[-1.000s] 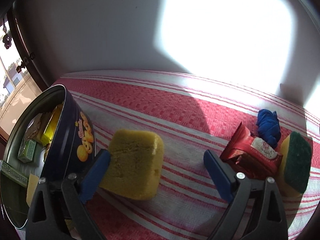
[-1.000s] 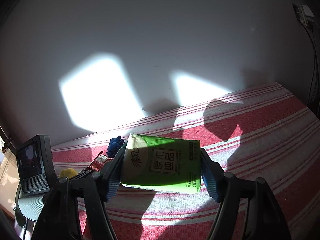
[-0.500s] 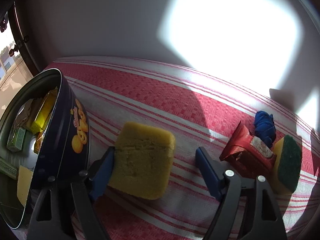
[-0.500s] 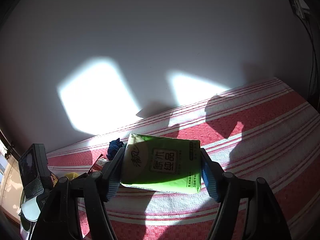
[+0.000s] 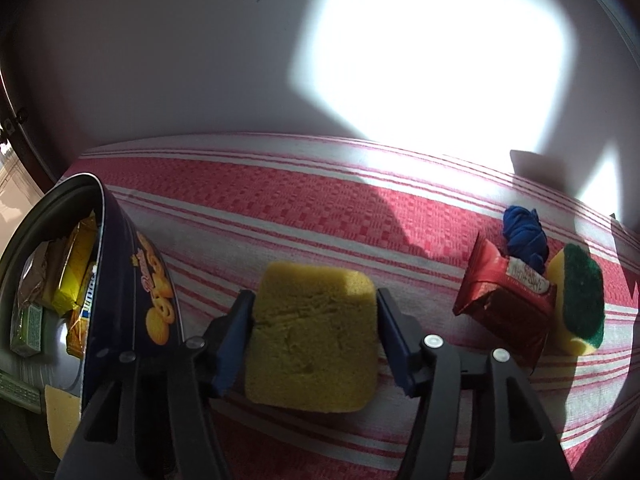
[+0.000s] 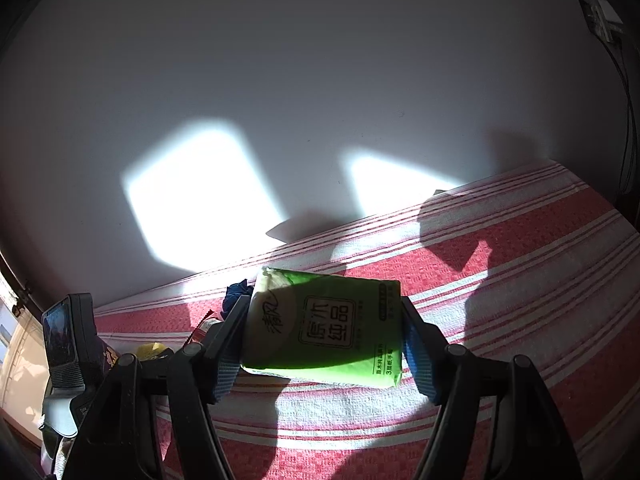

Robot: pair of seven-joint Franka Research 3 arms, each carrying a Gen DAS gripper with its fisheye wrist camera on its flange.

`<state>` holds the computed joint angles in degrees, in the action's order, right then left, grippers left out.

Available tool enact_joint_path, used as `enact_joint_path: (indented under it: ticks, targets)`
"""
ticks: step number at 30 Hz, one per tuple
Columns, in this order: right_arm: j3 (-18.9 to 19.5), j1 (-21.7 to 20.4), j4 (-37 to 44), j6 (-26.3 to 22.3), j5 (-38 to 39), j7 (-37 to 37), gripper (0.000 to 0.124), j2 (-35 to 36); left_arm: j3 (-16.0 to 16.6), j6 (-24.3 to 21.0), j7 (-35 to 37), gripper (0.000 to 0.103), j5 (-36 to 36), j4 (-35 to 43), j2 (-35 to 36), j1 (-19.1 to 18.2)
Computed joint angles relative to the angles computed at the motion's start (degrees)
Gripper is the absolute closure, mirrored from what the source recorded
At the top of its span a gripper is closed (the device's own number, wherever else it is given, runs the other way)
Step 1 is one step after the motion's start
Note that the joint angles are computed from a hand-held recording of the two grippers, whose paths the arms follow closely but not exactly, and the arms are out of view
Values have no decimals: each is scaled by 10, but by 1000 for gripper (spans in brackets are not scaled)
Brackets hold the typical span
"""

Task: Organize objects
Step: 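Lift the sponge and tissue pack and carry them toward the tin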

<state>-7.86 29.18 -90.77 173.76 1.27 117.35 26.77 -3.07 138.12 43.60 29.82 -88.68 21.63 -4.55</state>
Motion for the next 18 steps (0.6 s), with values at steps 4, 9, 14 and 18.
enact_joint_path:
  ticks: [4,9,14,18]
  targets:
    - [-4,3,-1,3,2,6,52,0,-8,28,13,54,-23,-28,-17,11]
    - [-45,36,-8,15,-18,39,52,-3,-5,151,-25,54,1,-117,-77,4]
    - [-157,132,-26,48,-72,110,52,1,9,278,-90,54,90,-195,-138,6]
    - [-247,210,-37,76,-101,136,52,14,17,294,-145,54,177,-217,-156,10]
